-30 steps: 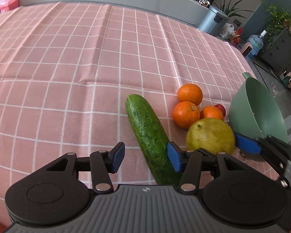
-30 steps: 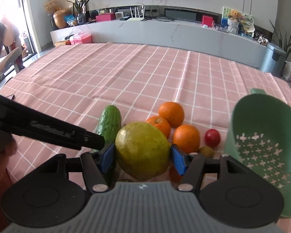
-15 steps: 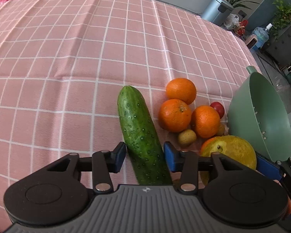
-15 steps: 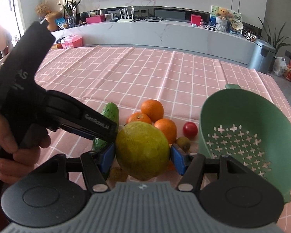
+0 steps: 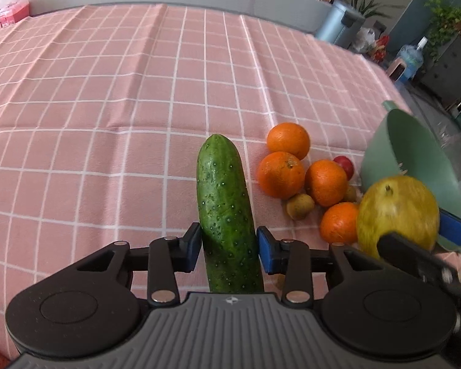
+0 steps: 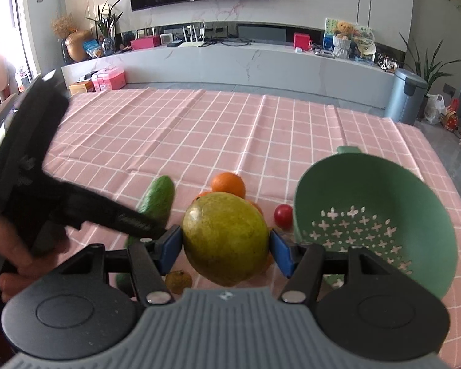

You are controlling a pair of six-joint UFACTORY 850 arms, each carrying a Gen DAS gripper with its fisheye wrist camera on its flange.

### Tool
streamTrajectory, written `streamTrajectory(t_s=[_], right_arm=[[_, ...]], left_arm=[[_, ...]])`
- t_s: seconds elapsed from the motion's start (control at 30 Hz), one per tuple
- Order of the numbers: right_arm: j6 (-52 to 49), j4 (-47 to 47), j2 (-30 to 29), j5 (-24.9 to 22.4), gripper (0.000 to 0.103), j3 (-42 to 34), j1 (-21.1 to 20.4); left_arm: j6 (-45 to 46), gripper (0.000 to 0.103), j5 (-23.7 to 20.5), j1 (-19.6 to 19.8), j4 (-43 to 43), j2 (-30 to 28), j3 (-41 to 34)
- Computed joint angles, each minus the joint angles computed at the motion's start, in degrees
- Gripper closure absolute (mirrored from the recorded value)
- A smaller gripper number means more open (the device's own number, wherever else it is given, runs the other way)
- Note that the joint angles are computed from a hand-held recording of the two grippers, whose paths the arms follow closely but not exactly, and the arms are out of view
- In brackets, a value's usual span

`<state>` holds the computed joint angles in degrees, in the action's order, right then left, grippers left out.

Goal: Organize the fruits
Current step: 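Carry the cucumber with the left gripper while the right gripper carries the pomelo into the colander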

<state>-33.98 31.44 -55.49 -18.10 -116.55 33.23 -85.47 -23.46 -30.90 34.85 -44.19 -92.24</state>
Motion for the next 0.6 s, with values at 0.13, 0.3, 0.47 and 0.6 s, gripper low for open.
streamTrajectory(t_s=[0.13,0.3,0.47,0.6], right_arm=[[-2.5,2.9,1.2,0.9,0.044,1.2,-0.4],[-6.9,7.1,2.7,2.0,0.044,2.7,-1.0],[-8.1,8.5,3.9,2.0,0.044,3.1,-2.1],[-7.1,6.7,4.7,2.2,0.044,3.0,-3.1]], left_arm=[[-8.3,0.060,-0.1,-1.1,8.5,3.1,3.0],[-18.5,0.060,-0.3,-2.5,19.6,6.8,5.2],[-21.4,0.060,0.1,-3.5,24.8,7.5,3.1],[-20.5,0.060,2.2,-3.6,25.8,6.1,-0.8]])
